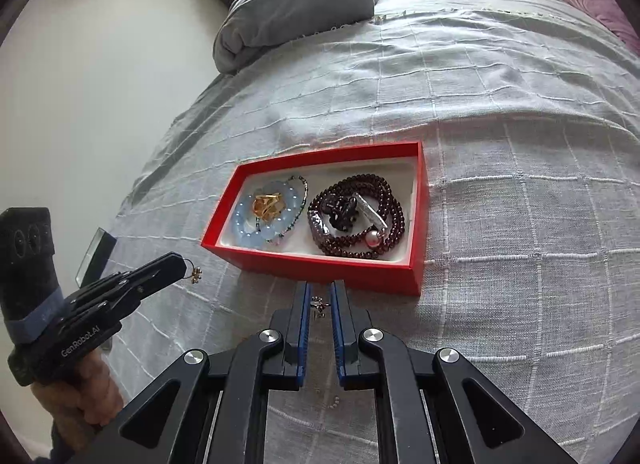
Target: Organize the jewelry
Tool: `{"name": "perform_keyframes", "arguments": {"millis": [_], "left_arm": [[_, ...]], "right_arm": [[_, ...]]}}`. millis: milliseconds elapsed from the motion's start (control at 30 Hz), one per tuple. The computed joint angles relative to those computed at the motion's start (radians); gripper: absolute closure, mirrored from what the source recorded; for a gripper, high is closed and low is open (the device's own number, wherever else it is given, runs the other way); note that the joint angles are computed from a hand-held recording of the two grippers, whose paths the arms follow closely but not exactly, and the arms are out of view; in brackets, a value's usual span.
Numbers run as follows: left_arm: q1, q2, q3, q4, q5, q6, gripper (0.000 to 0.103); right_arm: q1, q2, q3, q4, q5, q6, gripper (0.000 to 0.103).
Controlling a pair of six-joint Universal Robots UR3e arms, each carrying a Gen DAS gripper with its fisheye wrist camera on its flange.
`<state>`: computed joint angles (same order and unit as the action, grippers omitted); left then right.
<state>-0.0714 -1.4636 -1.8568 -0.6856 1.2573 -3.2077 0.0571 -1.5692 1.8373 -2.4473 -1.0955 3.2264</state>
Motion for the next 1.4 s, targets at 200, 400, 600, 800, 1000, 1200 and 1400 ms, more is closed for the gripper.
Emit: {"name": "perform_keyframes", "arguments": {"millis": [200,400,600,800,1000,1200,1400], "left_arm": [[-0.026,-0.080,0.062,0.050,0.020,-0.024,0.101],[-0.024,-0.162,0.104,0.090,0.033,-0.044,0.101],[-0.018,-0.207,0.119,0.107,0.048,-0.057,0.101],[-0.016,-0.220,0.119,0.127,0.049,-0.064,0.101],[-0.019,-0.225,0.123,0.126,0.058,-0.061,0.101],[-0.010,-0.226,0.119,0.135,0.038,-0.060,0.101],[0.003,-0.223,0.112,0.132,0.014,-0.061,0.101]], "right_arm": [[-0.020,0.025,-0.029,-0.046,0.019,0.033,0.093],[-0.048,0.044,-0.038,-0.096,0.020,0.066,0.092],[-0.061,0.071,-0.040,-0.133,0.018,0.089,0.092],[-0.037,0.104,-0.051,-0.147,0.002,0.084,0.092],[-0.030,0.118,-0.053,-0.157,-0.006,0.089,0.092],[-0.017,0.125,-0.058,-0.158,-0.011,0.084,0.092],[-0.026,0.117,-0.051,-0.161,-0.008,0.090,0.092]]}}
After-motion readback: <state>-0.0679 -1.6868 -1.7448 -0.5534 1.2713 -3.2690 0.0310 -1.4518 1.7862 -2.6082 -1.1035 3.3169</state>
